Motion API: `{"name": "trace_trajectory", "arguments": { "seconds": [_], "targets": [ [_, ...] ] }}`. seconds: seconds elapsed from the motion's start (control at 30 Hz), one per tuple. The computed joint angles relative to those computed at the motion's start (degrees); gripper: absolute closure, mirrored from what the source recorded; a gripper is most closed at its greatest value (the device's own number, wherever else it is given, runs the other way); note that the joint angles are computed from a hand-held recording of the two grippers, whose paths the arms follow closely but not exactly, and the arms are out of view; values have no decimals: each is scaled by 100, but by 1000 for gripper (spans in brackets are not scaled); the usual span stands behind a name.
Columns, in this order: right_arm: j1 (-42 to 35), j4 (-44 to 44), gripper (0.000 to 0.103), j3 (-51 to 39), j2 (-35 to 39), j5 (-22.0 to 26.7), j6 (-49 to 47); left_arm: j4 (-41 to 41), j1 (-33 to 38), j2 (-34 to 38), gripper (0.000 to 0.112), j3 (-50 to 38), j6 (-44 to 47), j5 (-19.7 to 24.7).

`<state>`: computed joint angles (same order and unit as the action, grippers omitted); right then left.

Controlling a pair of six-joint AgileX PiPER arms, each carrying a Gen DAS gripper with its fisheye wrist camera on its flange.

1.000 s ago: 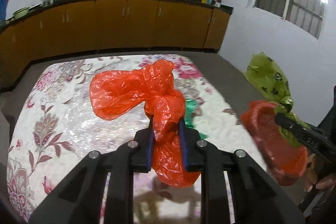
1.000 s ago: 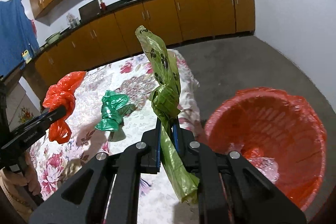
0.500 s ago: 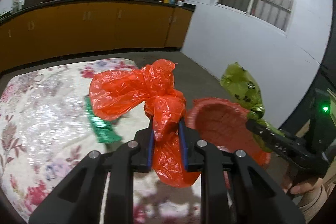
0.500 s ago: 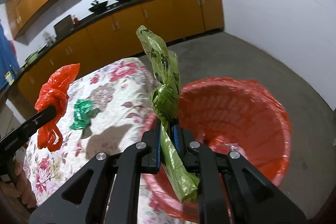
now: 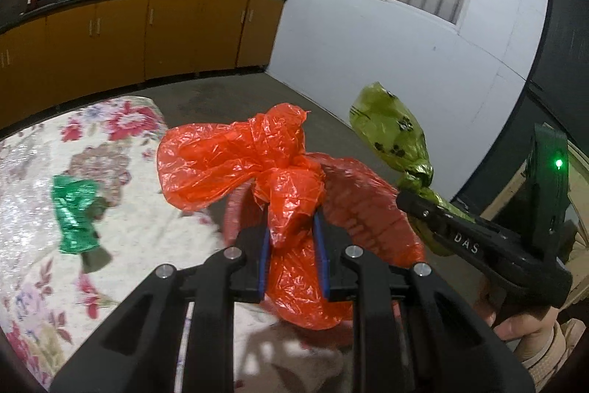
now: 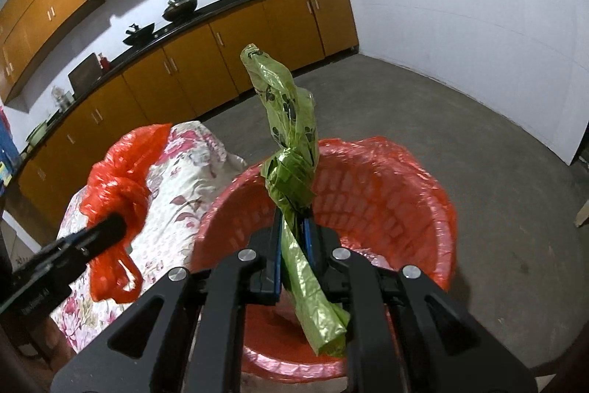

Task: Collect trash
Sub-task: 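Carry the green and red bags over the wastebasket and release both, then move both open tools back toward the green bag on the table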

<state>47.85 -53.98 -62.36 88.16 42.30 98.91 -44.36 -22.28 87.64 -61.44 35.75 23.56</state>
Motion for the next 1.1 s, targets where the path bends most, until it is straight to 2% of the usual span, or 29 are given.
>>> {"name": "trace_trajectory", "arguments": {
  "seconds": [0.2, 0.3, 0.37, 0.47, 0.77, 0.93, 1.1],
  "targets": [
    [-162, 7, 91, 171, -135, -94, 67, 11, -300, 406, 88, -276, -170, 33],
    [-285, 48, 83, 273, -213, -235, 92, -115, -303, 568, 80, -356, -90, 88],
    [-308, 30, 72, 346, -259, -261, 135, -228, -272, 650, 73, -352, 10, 126],
    [-312, -4, 66, 435, -308, -234, 173, -232, -208, 708, 69, -298, 22, 126],
    [-53, -12, 66, 231, -74, 122, -79, 244, 222, 244, 53, 311, -313, -274],
    [118, -2, 66, -102, 203, 126, -316, 593, 678, -49, 50, 647, -548, -374],
    [247, 175, 66, -641, 588, 30, -686, 652, 1321, -351, 46, 997, -385, -489]
  ]
}}
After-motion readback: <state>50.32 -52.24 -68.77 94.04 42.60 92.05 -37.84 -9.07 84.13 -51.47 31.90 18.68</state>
